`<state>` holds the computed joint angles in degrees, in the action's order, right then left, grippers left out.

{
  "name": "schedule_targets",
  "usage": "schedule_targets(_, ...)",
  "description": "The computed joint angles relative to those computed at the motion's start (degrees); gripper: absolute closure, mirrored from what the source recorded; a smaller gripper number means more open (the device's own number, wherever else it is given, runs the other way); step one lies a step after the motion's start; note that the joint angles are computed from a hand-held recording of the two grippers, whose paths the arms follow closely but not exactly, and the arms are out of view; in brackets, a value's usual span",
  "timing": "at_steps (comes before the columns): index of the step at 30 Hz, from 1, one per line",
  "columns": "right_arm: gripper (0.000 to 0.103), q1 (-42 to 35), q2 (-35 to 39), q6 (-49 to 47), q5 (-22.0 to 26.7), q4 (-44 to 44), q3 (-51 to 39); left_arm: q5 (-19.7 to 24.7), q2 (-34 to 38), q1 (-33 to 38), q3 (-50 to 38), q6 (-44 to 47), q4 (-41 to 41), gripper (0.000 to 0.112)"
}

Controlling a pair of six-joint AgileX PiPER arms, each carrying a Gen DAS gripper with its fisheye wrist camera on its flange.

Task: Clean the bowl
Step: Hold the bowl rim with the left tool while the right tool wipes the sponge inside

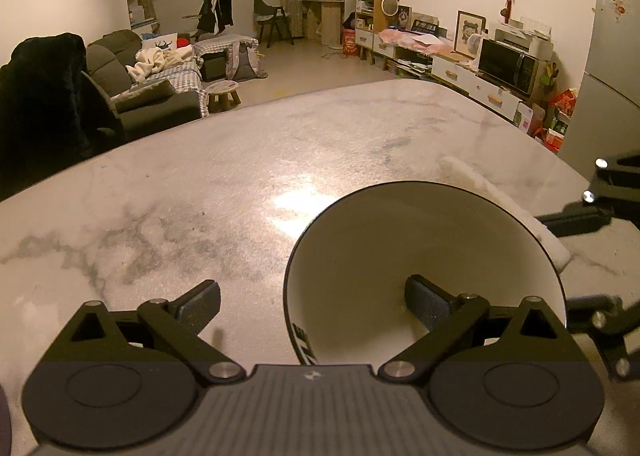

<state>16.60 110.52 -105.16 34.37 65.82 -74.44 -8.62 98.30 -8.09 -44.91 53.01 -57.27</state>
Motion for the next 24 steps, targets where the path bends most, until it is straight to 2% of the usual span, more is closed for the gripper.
schedule_targets(3, 0.056, 0.82, 1.24, 4.02, -0.77, -4.09, -2.65, 0.00, 0.06, 0.04, 0.05, -2.12, 2.03, 0.013)
schedule_targets(7, 0.060, 1.57, 2.46, 4.44, -1.60, -5.35, -3.88, -0.13, 0.11, 0.03, 0.16, -4.32, 4.08, 0.013)
schedule_targets(17, 0.061, -0.28, 4.18, 5.18, -0.90, 1.74, -5.10, -0.22, 0.18, 0.33, 0.64, -12.38, 11.90, 0.013)
schedule_targets(22, 0.061, -0.31, 6.69, 16.84, -2.33, 1.80, -7.93, 0.07, 0.10, 0.55, 0.44, -11.69, 11.20, 0.013)
schedule_targets(24, 0.070, -0.35, 7.88, 21.65, -2.34, 0.90, -9.36, 0.10, 0.11, 0.52, 0.35, -11.23, 10.69, 0.013)
